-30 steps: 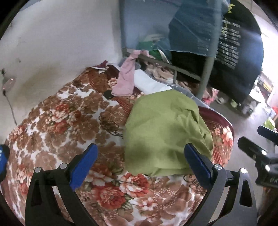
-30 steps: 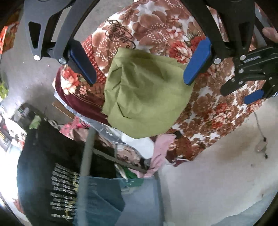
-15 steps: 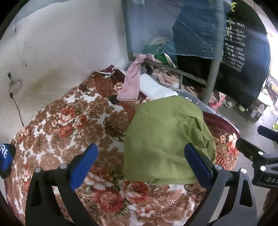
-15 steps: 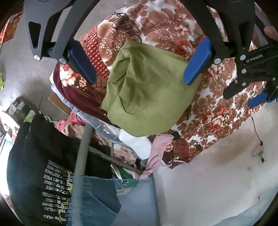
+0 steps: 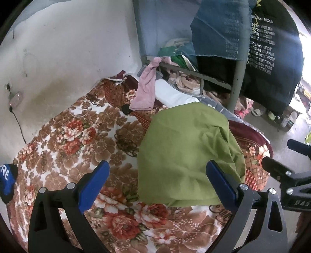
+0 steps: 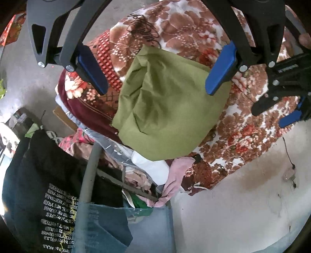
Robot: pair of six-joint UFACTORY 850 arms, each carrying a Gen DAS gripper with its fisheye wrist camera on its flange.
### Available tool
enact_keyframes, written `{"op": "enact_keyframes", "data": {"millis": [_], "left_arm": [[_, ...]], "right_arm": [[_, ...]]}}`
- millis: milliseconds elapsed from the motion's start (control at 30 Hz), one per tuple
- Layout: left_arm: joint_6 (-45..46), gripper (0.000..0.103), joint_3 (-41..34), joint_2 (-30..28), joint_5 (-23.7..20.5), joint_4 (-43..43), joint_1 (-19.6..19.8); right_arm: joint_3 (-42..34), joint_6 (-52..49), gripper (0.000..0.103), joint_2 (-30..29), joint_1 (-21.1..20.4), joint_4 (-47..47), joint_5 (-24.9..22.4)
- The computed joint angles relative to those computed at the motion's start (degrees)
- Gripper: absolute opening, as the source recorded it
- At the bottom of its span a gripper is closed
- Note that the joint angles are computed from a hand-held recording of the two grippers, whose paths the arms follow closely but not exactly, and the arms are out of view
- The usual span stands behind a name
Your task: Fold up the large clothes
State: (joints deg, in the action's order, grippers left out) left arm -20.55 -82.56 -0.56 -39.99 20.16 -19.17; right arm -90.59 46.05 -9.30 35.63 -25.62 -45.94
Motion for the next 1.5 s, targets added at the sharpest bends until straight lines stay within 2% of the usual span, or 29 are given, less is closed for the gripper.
{"op": "enact_keyframes", "data": {"millis": [500,667,1033,1133,1500], "left_arm": [[-1.3,0.098,-0.3,-0.4,-0.5,2.7,-1.1],[1.0,0.098,0.0,-0.2,0.1,0.7,-0.7],[-2.4,0.098,0.0,-0.4,0.3,6.7,-1.8],[-5.2,0.097,0.7,0.2,1.2,10.5,-2.1],[-3.5,0.098,0.5,0.3,1.0,8.5,-1.9]], "right_arm": [[0.6,0.9,0.098,0.0,-0.6,1.0,-0.5],[0.5,-0.5,0.098,-0.5,-0.5,1.8,-1.5],[0.9,-1.1,0.098,-0.5,-0.9,2.5,-1.3],[0.7,-0.9,0.098,-0.6,-0.7,2.4,-1.6],[0.1,-1.8,0.098,-1.0,-0.9,3.6,-1.4]]}}
